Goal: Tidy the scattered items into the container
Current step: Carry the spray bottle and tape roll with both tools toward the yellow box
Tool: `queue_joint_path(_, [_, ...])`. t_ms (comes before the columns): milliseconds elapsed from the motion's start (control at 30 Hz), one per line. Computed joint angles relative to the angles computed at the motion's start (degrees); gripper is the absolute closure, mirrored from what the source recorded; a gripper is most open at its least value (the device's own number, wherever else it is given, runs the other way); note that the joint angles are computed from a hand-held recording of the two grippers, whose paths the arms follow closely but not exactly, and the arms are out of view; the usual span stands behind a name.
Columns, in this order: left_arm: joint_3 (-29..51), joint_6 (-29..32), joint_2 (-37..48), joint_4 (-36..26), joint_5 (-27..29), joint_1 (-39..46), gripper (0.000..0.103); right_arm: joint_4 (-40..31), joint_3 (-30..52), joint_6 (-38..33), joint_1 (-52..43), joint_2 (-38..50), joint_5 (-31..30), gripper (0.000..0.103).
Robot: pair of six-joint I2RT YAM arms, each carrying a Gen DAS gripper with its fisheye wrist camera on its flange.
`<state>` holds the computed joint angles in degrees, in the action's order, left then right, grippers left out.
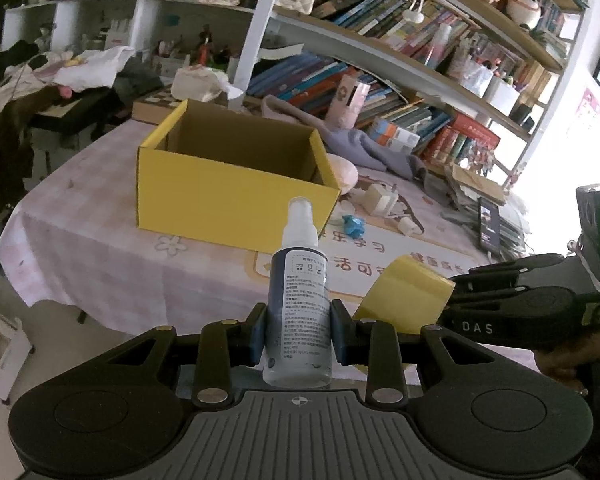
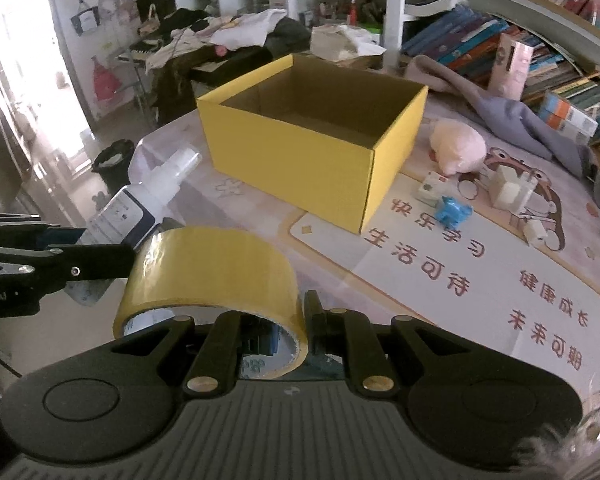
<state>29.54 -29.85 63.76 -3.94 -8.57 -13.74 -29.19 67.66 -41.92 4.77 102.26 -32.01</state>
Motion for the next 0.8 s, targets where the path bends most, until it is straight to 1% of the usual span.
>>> queue_joint_path(167, [1.8, 1.2, 3.4, 1.1, 0.5, 2.6, 0.072, 0.2, 4.0, 0.1, 2.2, 3.7, -0.3, 0.091])
queue_joint_path(367, [6.7, 5.6, 9.1, 2.1, 1.5, 7.3, 0.072, 0.5, 12.4, 2.1, 4.5, 9.4, -1.4, 0.091])
queue_joint_path(600, [14.5, 11.7, 18.0, 5.0, 3.9, 12.6, 0.072, 0.0, 24.4, 4.3, 6.8, 16.2, -2.1, 0.091])
queue_joint_path(800, [22.5, 17.6, 25.9, 6.8, 5.3, 16.4, 0.072, -1.2, 38.3, 6.5, 9.2, 24.4, -0.7, 0.091])
